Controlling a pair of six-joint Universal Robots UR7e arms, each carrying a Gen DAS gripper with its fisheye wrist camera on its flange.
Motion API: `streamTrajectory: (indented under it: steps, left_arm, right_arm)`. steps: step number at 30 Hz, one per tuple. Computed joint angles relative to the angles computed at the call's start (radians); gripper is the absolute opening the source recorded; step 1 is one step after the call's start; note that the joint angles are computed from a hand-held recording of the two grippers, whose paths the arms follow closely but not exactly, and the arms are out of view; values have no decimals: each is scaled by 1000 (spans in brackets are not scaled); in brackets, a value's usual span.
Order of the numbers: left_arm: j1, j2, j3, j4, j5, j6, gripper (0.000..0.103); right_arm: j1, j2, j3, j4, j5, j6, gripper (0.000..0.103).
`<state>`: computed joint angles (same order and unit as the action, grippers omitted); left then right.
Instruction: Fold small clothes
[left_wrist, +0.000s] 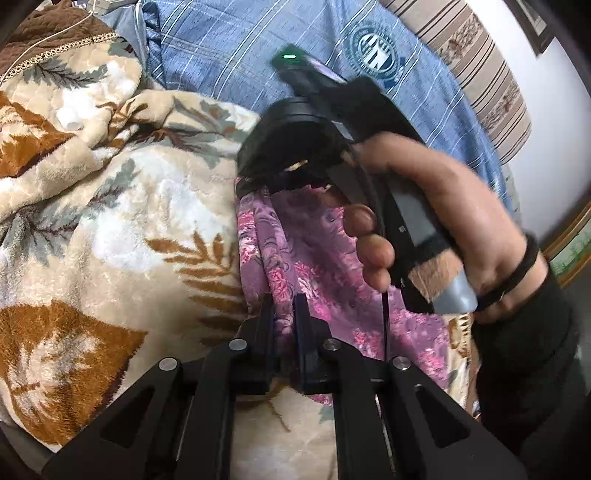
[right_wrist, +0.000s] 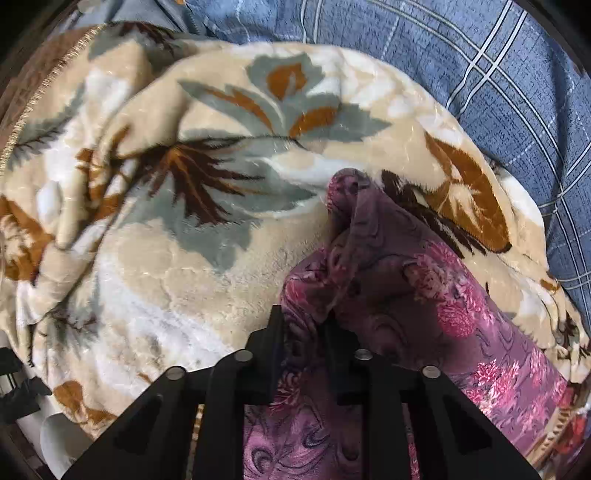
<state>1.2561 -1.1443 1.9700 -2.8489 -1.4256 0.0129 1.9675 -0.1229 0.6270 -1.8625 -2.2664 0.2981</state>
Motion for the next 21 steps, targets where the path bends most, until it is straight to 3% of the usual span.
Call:
streamTrajectory:
  steps: [3, 5, 7, 10, 16, 21]
  left_arm:
    - [-5, -20, 25, -46, -51, 29, 7]
    - [-42, -42, 67, -96, -5, 84, 7]
    - [-79, -63, 100, -107, 24, 131, 7]
    - [-113, -94, 106, -59, -7, 122, 6]
    - [-308, -160, 209, -86, 75, 198, 2]
    - [-433, -109, 239, -109, 126, 236, 2]
  right_arm:
    - [-2, -147, 228, -244, 76, -49, 14]
    - [-3, -258, 381, -388, 135, -73, 14]
    - [-5, -345, 489, -476, 174, -81, 14]
    - [-12, -476, 641, -592, 238, -91, 14]
    - [-39, -718, 934, -828, 354, -123, 14]
    - [-85, -872, 1113, -955, 404, -124, 14]
